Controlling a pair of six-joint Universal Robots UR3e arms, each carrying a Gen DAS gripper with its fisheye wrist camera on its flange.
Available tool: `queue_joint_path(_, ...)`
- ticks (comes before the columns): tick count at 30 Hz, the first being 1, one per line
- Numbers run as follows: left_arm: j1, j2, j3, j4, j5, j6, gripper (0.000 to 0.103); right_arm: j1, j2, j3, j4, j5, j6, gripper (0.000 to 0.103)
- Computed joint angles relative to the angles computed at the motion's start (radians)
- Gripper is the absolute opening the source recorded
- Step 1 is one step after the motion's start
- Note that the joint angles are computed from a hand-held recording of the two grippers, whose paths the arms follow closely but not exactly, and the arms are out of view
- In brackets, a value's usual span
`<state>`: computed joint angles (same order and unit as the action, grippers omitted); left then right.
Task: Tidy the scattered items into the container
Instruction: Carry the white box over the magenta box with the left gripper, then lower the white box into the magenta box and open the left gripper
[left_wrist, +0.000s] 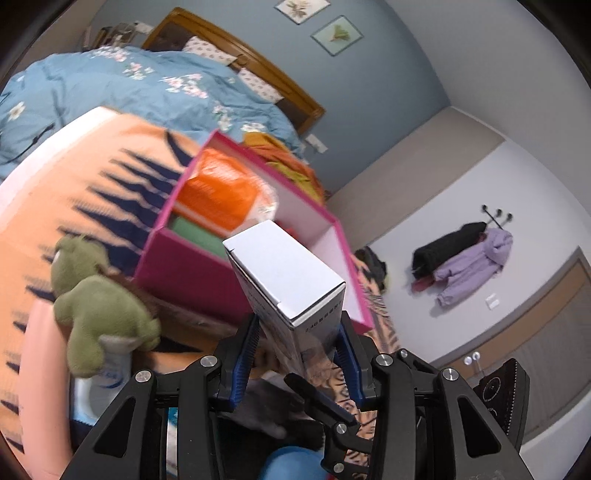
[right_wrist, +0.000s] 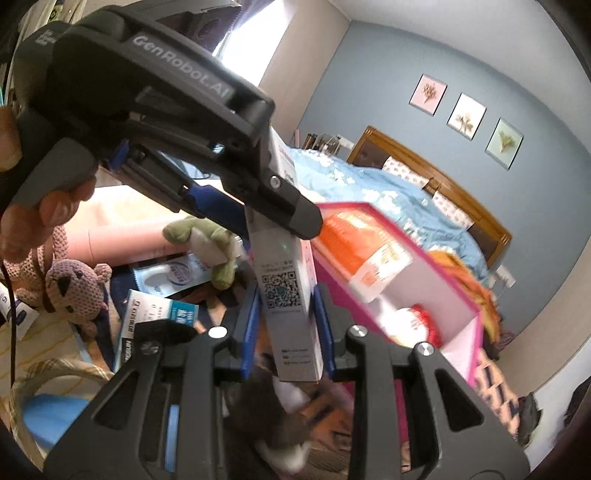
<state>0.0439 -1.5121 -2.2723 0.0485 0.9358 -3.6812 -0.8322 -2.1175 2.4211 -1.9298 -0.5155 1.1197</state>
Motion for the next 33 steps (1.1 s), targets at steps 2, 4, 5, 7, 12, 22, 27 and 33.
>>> queue_joint_path(2,-0.018,-0.013,0.053,-0.025,0.01,0.009,0.042,-0.013,-0.019,-0.02,0.022,0.017,-0.019,0.03)
queue_joint_path(4,-0.042,-0.035,0.111,-0.046,0.03,0.01,0.042,-0.002,0.001,-0.026,-0.058,0.029,0.02,0.03)
queue_joint_path(5,-0.048,-0.049,0.136,-0.055,0.036,0.011,0.042,0.029,0.056,-0.024,-0.202,0.027,0.101,0.03)
queue_joint_path(7,-0.059,-0.076,0.187,-0.073,0.048,0.013,0.043,0.089,0.166,-0.036,-0.459,0.013,0.244,0.029)
queue_joint_path(12,-0.048,-0.152,0.283,-0.091,0.03,0.01,0.043,0.171,0.327,-0.089,-0.766,-0.041,0.413,0.029)
queue_joint_path(22,0.011,-0.348,0.381,-0.077,-0.047,-0.042,0.043,0.376,0.643,-0.273,-1.054,-0.268,0.523,0.027)
queue_joint_path(27,0.026,-0.404,0.392,-0.081,-0.049,-0.05,0.042,0.441,0.742,-0.381,-1.0,-0.349,0.506,0.027)
queue_joint_path(33,-0.003,-0.382,0.43,-0.186,0.02,-0.013,0.042,0.477,0.805,-0.472,-0.947,-0.39,0.454,0.026)
